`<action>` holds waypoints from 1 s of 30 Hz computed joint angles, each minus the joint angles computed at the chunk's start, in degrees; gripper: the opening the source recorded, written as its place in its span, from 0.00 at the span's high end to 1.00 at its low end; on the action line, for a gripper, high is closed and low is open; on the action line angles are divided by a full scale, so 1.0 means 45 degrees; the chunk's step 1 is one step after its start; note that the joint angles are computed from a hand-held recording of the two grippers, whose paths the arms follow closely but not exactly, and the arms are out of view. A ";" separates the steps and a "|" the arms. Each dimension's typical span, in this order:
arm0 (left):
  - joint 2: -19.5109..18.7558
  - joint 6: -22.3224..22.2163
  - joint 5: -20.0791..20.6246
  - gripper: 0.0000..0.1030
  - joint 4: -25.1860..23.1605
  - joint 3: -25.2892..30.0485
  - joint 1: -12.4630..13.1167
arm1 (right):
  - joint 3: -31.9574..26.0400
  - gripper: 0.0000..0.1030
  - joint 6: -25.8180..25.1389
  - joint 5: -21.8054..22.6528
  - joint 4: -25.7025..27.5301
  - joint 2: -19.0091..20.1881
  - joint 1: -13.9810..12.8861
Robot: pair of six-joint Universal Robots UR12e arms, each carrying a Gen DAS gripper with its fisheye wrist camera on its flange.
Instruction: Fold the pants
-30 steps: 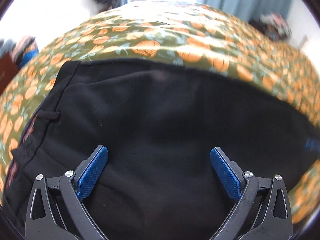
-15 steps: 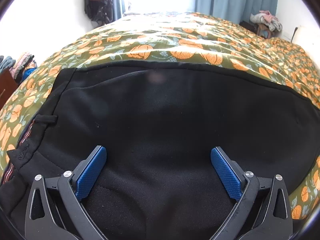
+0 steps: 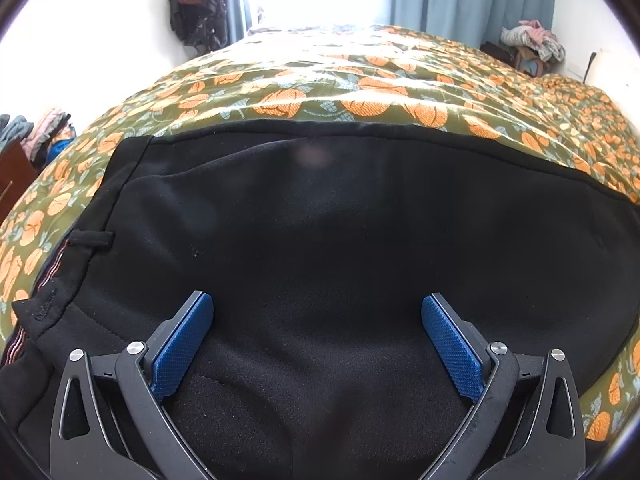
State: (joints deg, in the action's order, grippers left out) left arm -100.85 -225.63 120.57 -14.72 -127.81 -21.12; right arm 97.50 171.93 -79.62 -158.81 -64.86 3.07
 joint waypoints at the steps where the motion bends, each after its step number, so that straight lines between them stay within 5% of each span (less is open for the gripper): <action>1: -0.0007 -0.0005 0.0008 0.00 -0.0040 0.0013 -0.0003 | 0.1025 0.94 -0.0272 0.0399 -0.0755 -0.0742 -0.0146; 6: 0.0011 -0.0027 0.0017 0.00 -0.0539 0.0154 0.0013 | 0.4947 0.97 0.0623 0.0631 -0.2185 -0.3185 -0.0414; 10: 0.0132 -0.0167 -0.0001 0.00 -0.1573 0.0432 0.0020 | 0.6735 0.92 0.2706 -0.1974 -0.0964 -0.4632 -0.0183; 14: 0.0502 -0.0675 0.0626 0.01 -0.4032 0.1145 -0.0468 | 0.8266 0.21 0.4457 -0.2110 -0.2554 -0.6143 0.0184; 16: 0.0849 -0.0622 0.0714 0.01 -0.3471 0.1008 -0.1004 | 0.8625 0.14 0.4626 -0.2429 -0.3323 -0.6524 0.0750; 19: 0.1376 -0.0381 -0.0054 0.01 -0.2078 0.0576 -0.1806 | 0.8675 0.14 0.4611 -0.2521 -0.3277 -0.6673 0.1330; 24: 0.1720 -0.1115 -0.1290 0.01 -0.1566 0.0220 -0.2749 | 0.8189 0.14 0.5359 -0.2076 -0.3606 -0.5730 0.2877; 30: 0.1492 -0.1556 -0.2059 0.01 -0.1831 0.0107 -0.2829 | 0.7963 0.13 0.4394 -0.1737 -0.4155 -0.4682 0.3908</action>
State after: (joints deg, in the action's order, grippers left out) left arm -94.14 -232.63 111.30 -22.96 -127.33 -33.85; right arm 133.33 191.70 -87.44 -177.50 -85.93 20.66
